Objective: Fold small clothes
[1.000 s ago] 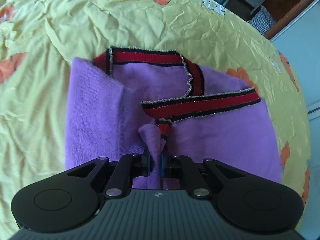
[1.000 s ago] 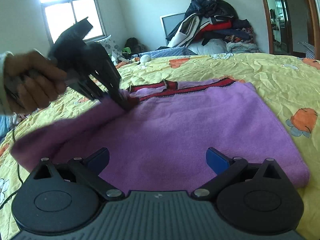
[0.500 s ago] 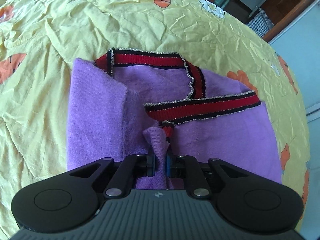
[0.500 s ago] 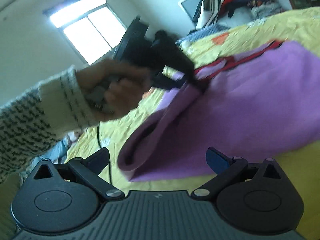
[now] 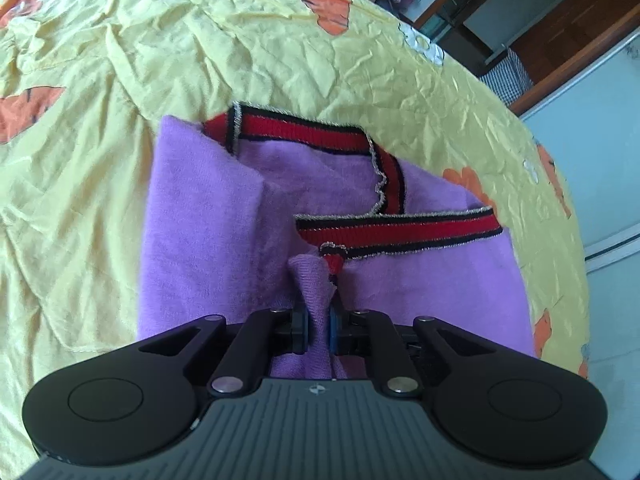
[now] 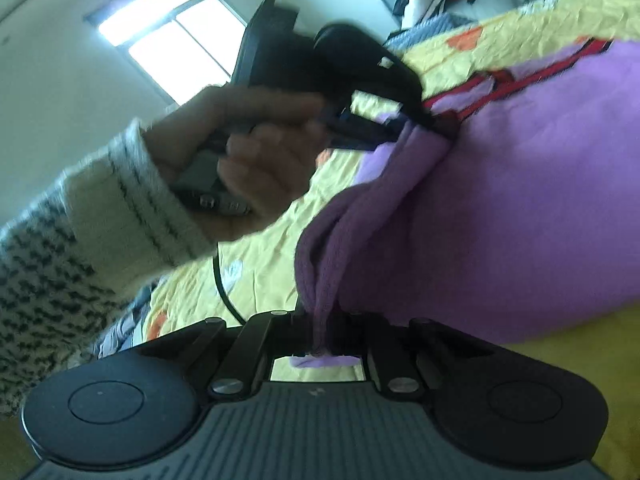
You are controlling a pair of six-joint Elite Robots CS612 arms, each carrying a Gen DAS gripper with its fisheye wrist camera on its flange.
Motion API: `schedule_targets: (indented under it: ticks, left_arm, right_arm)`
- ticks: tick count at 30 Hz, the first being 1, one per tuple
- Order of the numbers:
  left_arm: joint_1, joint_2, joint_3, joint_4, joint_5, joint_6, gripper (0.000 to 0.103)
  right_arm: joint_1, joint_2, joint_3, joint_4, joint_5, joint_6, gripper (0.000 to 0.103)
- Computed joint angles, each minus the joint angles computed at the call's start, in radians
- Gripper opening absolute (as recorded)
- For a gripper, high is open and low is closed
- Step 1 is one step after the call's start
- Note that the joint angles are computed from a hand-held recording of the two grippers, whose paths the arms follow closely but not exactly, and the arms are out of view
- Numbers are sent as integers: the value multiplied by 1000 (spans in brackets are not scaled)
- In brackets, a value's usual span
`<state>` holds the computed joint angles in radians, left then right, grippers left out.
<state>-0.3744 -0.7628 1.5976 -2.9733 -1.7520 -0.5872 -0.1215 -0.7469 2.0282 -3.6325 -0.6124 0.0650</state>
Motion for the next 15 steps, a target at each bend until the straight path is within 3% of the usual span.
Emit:
schedule_targets:
  ticks: [2, 6, 9, 15]
  left_arm:
    - [2, -6, 9, -15, 10, -15, 14]
    - [5, -21, 26, -67, 40, -56, 12]
    - [0, -26, 26, -105, 81, -90, 11]
    - [-26, -11, -27, -74, 103, -95, 10]
  right_arm:
    - [-5, -5, 5, -30, -23, -4, 7]
    - [-25, -7, 2, -61, -3, -13, 7]
    - [-37, 9, -28, -107, 17, 45, 7]
    - [-78, 2, -51, -120, 15, 68, 7]
